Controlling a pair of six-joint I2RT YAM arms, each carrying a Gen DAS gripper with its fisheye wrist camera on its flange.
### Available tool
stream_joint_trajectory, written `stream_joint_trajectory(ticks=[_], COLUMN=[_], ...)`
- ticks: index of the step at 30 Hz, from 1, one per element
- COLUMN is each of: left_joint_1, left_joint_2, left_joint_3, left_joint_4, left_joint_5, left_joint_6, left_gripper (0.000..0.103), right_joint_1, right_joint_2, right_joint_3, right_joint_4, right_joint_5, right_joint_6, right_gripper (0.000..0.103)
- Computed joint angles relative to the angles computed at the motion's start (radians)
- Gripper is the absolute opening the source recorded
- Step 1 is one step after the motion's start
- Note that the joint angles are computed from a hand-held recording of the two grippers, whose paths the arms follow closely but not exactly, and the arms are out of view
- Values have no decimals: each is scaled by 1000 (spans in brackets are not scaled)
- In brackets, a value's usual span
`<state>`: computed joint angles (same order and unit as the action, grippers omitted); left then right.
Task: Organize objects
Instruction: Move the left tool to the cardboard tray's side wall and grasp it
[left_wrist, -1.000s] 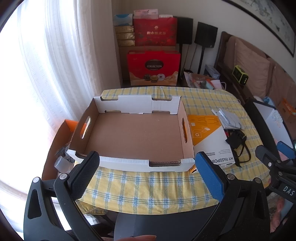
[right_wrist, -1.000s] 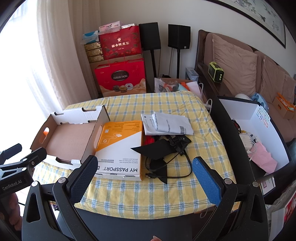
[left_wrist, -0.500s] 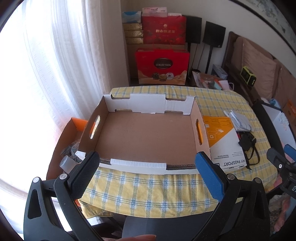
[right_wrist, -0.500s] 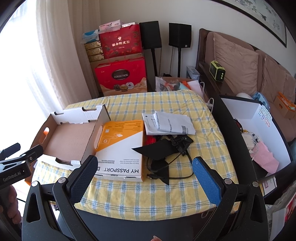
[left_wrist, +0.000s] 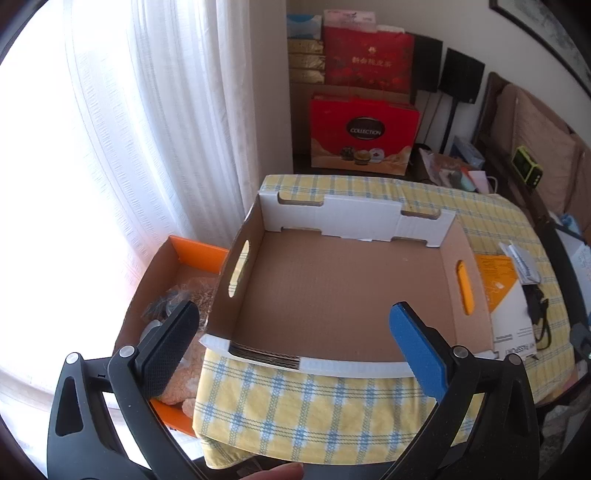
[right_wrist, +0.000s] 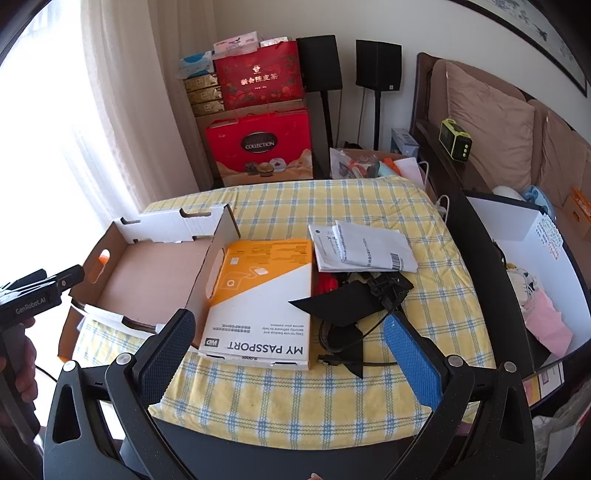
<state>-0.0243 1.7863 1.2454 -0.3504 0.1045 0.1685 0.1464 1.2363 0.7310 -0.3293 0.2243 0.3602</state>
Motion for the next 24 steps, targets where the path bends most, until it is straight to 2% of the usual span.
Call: stream_joint_trajectory(ticks=[8,13,19,21,22,24], left_joint_1=[81,105,116,112,108,100], left_joint_2=[203,329,409,414,416,426], left_joint_3=[187,307,371,364,360,362], left_joint_4=[-49,-101,-142,-145,-147,-160], left_joint_5=[31,16,19,21,19,20], left_joint_6=[0,11,36,55,63,78], left_gripper=[95,82,59,43,39,20], right_joint_1=[-15,-33,-76,-96,-105,-122], right_joint_2=[33,44,62,70,73,77], right_joint_3=[7,2,-4,-5,-5,-7], right_joint_4=[11,20,33,39,41,45], right_joint_5=[-10,-22,-52,-66,-71,-80], right_joint_6=[-9,-14,-14,-15,-15,-18], right_gripper=[103,103,103,102,102,102])
